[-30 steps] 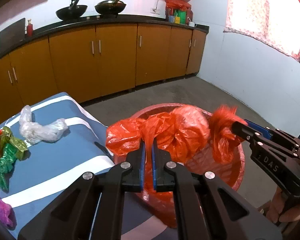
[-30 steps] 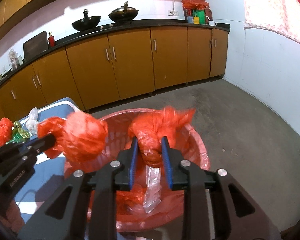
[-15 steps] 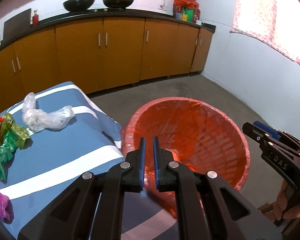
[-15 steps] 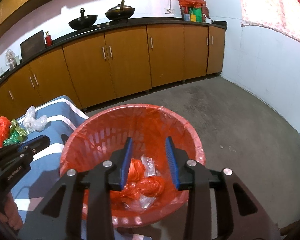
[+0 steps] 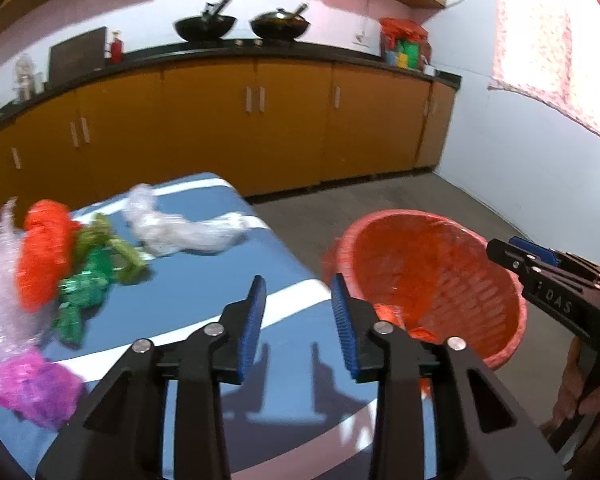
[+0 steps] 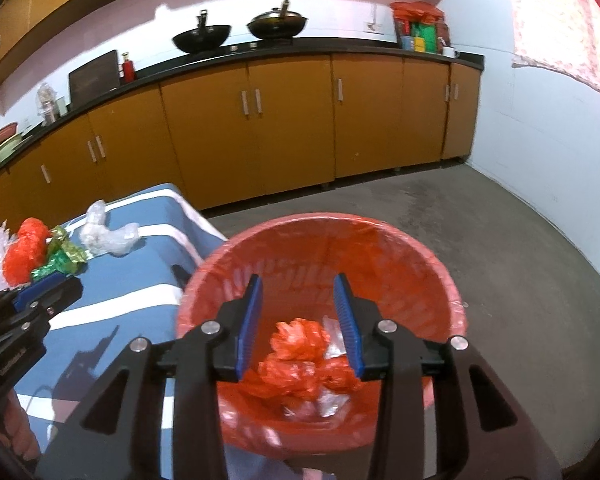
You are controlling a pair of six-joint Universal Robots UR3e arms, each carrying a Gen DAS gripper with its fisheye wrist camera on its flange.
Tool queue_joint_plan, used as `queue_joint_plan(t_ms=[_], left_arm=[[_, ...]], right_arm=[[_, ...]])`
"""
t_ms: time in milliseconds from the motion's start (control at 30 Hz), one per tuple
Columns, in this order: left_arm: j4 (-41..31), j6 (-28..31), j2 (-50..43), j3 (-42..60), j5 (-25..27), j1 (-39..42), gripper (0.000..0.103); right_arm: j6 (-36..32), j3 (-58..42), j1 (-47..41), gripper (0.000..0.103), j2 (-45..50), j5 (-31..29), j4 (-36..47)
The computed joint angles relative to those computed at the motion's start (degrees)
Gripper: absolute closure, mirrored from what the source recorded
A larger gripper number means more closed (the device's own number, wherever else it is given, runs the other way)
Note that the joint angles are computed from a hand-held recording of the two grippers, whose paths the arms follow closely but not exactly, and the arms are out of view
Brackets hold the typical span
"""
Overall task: Collect trash
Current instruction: 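Move both tools back over the table toward the remaining bags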
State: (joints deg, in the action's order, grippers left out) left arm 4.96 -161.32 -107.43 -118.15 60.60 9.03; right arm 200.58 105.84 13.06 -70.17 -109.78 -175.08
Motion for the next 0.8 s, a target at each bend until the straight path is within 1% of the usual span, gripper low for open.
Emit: queue_joint_plan(t_ms=[167, 267, 467, 567, 633, 800], left_arm=[[2.80, 3.69, 5.54, -7.84, -3.82, 9.42, 0.062], [4.54, 6.51, 9.12, -12.84, -6.41, 16.83, 0.058], [6.77, 11.08, 13.10, -18.61, -8.27, 30.94, 0.054], [5.55, 13.22, 13.35, -19.43, -9.02, 37.35, 0.051], [4.24, 14.25, 12.63, -19.07, -8.95, 40.15, 0.051], [-2.49, 15.34, 9.74, -15.46, -9.26, 42.74, 0.051]], right_arm=[[0.08, -6.64, 3.58, 0.063, 3.71, 0.09, 2.86], [0.33, -10.89, 5.82, 0.063, 6.24, 0.68, 4.59], [0.34, -21.04, 10.74, 0.061, 12.02, 2.23, 8.22], [0.30, -27.60, 13.45, 0.059, 15.83, 3.02, 10.73], [0.11, -31.85, 15.09, 0.059, 18.40, 3.68, 12.47], [-0.93, -41.03, 18.69, 0.059, 23.50, 3.13, 16.98]])
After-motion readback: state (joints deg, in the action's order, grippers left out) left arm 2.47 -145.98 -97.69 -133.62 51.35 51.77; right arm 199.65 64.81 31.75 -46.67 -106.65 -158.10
